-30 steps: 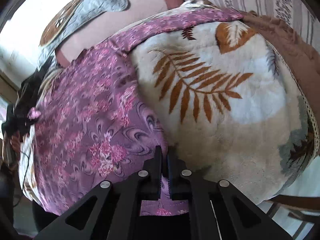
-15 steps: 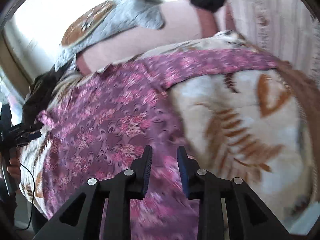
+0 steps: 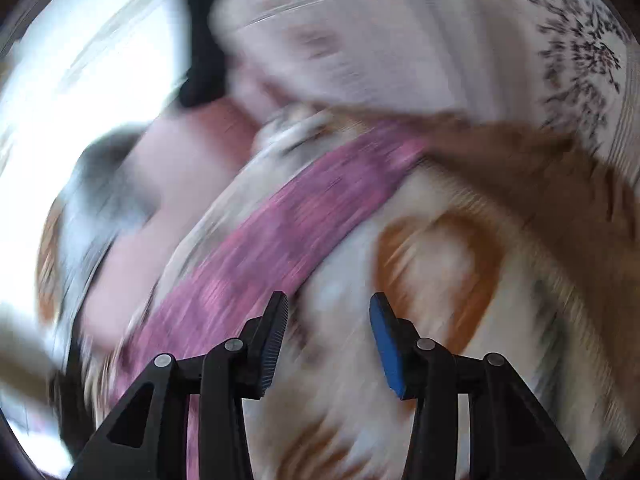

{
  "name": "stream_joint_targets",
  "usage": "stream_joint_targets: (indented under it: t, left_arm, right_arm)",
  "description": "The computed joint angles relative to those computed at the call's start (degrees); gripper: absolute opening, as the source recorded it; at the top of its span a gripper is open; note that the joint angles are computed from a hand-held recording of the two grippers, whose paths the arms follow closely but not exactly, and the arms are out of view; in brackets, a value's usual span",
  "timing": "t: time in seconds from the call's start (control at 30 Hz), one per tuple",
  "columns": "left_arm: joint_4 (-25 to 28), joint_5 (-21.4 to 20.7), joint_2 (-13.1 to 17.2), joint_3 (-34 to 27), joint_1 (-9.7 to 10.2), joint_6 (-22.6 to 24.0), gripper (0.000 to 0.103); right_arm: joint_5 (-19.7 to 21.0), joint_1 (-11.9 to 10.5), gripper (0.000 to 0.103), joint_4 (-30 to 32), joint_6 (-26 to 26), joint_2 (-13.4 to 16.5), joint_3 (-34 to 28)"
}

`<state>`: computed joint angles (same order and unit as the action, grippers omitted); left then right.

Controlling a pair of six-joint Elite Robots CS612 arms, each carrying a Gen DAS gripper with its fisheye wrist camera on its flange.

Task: Fold small clothes

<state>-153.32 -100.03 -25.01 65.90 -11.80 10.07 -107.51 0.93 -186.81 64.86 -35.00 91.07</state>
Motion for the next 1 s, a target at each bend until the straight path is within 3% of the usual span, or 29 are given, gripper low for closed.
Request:
stream_joint_targets:
  t: [0.07, 0.2, 0.27, 0.37, 0.47, 0.5, 0.53, 0.6, 0.73, 0.87, 1.0]
  left_arm:
    - [-0.27, 0.82, 0.69, -0.63, -0.19, 0.73, 0.103]
    - [-1.02, -2.02, 0.98, -1.66, 0.19, -1.0, 0.103]
    - [-2.16, -3.48, 1.18, -2.54, 0.43, -2.36, 0.103]
    - [-6.13, -2.1, 1.94, -4.03, 0.05, -2.46, 0.103]
    - [-6.52, -0.21, 3.84, -7.53, -0.28, -2.18, 0.103]
    - [-5.89, -0.24, 4.41, -8.62, -0.27, -2.54, 0.103]
    - [-5.03, -0.07, 5.0, -9.64, -0.26, -3.24, 0.103]
    - [-0.89, -0.78, 6.42, -12.33, -0.06, -4.5, 0.103]
    - [-3.94, -0.02, 6.37, -10.96, -0.2, -3.66, 0.103]
    - [-3.57, -0.49, 6.44, -11.09, -0.07, -3.45, 0.103]
    - [-3.06, 2.21, 6.43, -11.06, -0.66, -2.04, 0.103]
  right_arm:
    - [0.03, -1.62, 0.045, 1.0, 2.02, 0.73, -0.67]
    - [-0.08, -3.32, 0.049, 4.65, 3.32, 3.4, -4.67]
    - [-0.94, -3.65, 0.049, 4.61, 3.06, 4.77, -6.38]
    - [-1.45, -4.08, 0.053, 7.47, 3.27, 6.36, -9.17]
    - [-5.29, -3.51, 0.056, 9.35, 1.07, 7.63, -11.84]
    - [-5.99, -3.37, 0.051, 11.12, 0.17, 7.84, -12.74]
    - [-6.64, -3.21, 0.034, 12.55, -0.9, 7.91, -13.47]
    - [-5.85, -3.2, 0.016, 12.54, -2.31, 7.71, -13.69]
    - [-9.31, -2.18, 0.013, 8.74, -4.77, 6.88, -12.91]
    - [-9.98, -1.24, 0.013, 5.43, -9.19, 5.21, -11.73]
    - [-9.55, 0.06, 0.011, 3.26, -12.73, 4.01, -11.44]
